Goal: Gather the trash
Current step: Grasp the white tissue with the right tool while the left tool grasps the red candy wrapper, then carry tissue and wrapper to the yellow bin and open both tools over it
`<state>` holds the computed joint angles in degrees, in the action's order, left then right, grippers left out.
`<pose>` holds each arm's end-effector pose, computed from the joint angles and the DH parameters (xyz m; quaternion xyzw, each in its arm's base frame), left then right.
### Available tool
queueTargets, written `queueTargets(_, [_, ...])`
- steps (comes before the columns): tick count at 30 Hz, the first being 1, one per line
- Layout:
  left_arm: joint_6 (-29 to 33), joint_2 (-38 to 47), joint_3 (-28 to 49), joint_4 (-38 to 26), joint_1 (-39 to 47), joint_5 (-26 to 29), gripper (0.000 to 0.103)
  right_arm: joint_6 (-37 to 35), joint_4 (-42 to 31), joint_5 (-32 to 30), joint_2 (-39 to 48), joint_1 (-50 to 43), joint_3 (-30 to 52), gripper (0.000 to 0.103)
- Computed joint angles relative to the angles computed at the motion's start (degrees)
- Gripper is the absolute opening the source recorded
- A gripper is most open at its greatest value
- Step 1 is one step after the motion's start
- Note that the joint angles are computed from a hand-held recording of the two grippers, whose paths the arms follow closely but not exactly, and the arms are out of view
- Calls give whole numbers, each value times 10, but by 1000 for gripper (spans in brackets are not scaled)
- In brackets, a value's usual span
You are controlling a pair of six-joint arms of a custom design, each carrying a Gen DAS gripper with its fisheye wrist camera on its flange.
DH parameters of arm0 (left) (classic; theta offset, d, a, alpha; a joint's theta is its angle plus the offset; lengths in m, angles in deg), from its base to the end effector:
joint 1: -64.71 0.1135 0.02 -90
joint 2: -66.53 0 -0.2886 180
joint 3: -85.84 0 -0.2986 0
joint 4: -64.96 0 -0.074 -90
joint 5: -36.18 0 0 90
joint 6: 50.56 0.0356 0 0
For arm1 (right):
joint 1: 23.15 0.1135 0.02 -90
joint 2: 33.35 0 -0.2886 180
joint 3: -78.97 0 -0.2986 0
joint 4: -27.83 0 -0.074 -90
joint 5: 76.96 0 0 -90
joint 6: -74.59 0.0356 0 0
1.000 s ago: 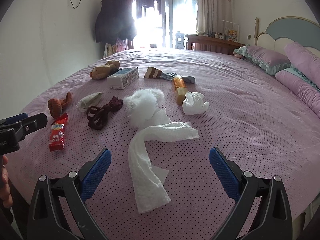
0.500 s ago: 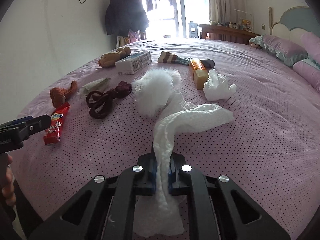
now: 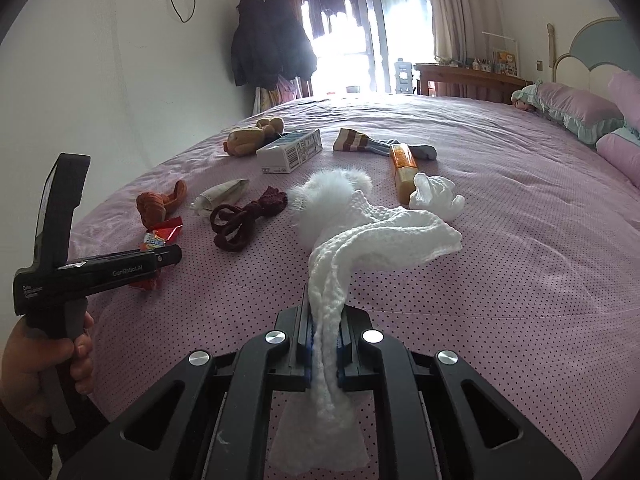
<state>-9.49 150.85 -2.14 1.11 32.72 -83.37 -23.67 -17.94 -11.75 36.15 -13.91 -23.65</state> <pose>0.3026 -0.1683 0.3535 -0.2097 0.9040 0.0030 0.3725 0.2923 0.0627 0.3595 -0.2267 0.8529 0.1965 0.4273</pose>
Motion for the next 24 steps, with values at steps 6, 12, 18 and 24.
queueTargets(6, [10,-42,-36,25,-25,4,38,7,-3,-22,-37,-36,-20,8])
queueTargets(12, [28,-51,-23,37,-99,-11,38,0,-31,-47,-102,-117,-47,8])
queueTargets(18, [99,7,30,116,-182,72,39,-57,-122,-86,-172,-299,-74,8])
queueTargets(24, [161,136,139,162,-248,184,39,-217,-263,-117,-199,-564,-92,8])
